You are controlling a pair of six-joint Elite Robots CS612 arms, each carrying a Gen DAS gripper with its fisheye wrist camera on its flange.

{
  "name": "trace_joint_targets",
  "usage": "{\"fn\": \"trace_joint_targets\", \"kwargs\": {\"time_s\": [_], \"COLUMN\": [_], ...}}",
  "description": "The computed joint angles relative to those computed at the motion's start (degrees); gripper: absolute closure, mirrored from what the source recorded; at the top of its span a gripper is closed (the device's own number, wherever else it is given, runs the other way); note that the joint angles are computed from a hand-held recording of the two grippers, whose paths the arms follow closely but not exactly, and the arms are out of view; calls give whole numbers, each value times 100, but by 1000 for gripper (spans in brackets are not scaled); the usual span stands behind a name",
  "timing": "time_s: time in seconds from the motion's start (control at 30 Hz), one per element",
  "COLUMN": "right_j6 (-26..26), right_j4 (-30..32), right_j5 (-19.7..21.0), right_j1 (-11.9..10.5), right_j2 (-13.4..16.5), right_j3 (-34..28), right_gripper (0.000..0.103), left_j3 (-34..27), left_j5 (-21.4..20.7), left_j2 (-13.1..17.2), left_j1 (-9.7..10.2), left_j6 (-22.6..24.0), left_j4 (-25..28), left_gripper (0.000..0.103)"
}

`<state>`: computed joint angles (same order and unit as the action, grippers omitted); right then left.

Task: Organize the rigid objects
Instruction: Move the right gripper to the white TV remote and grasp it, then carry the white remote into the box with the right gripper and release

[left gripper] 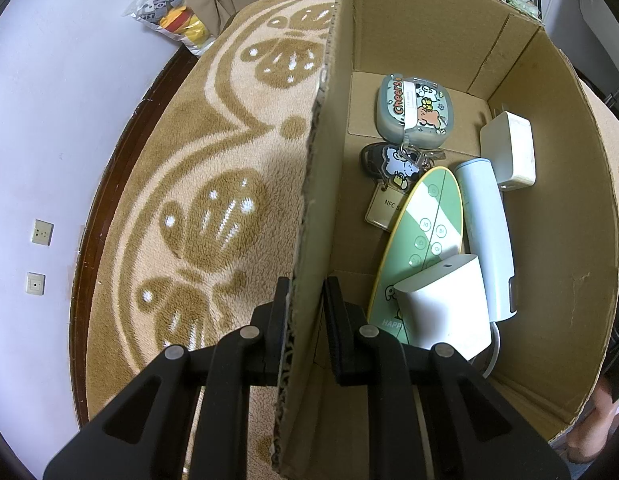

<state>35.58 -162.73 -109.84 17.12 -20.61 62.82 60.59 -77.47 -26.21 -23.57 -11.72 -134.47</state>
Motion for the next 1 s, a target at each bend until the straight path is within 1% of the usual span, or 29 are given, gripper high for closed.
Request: {"fn": "trace_joint_targets", "kwargs": {"time_s": [0.03, 0.07, 0.23, 0.5, 0.7, 1.0], "right_j6": [17, 30, 12, -95, 141, 150], "right_j4": [-16, -36, -396, -495, -754, -924], "right_j5": [-33, -56, 269, 196, 156, 202], "right_j1": [-3, -9, -93, -83, -66, -84], "right_j2": [-6, -20, -92, -59, -128, -200], "right_j3": [20, 56, 269, 250, 405, 498], "right_gripper": [54, 58, 59, 59, 59, 59], "left_j3": [-2, -2, -2, -1, -10, -27], "left_j5": [-2, -6, 5, 0, -38, -46], "left_j2": [0, 0, -1, -1, -2, 10], "left_j1": [2, 3, -1, 0, 10, 9], "left_j6": [-1, -4, 4, 2, -14, -23], "left_j4": [2, 3, 5, 2, 9, 21], "left_gripper": [87, 87, 87, 87, 87, 87]}}
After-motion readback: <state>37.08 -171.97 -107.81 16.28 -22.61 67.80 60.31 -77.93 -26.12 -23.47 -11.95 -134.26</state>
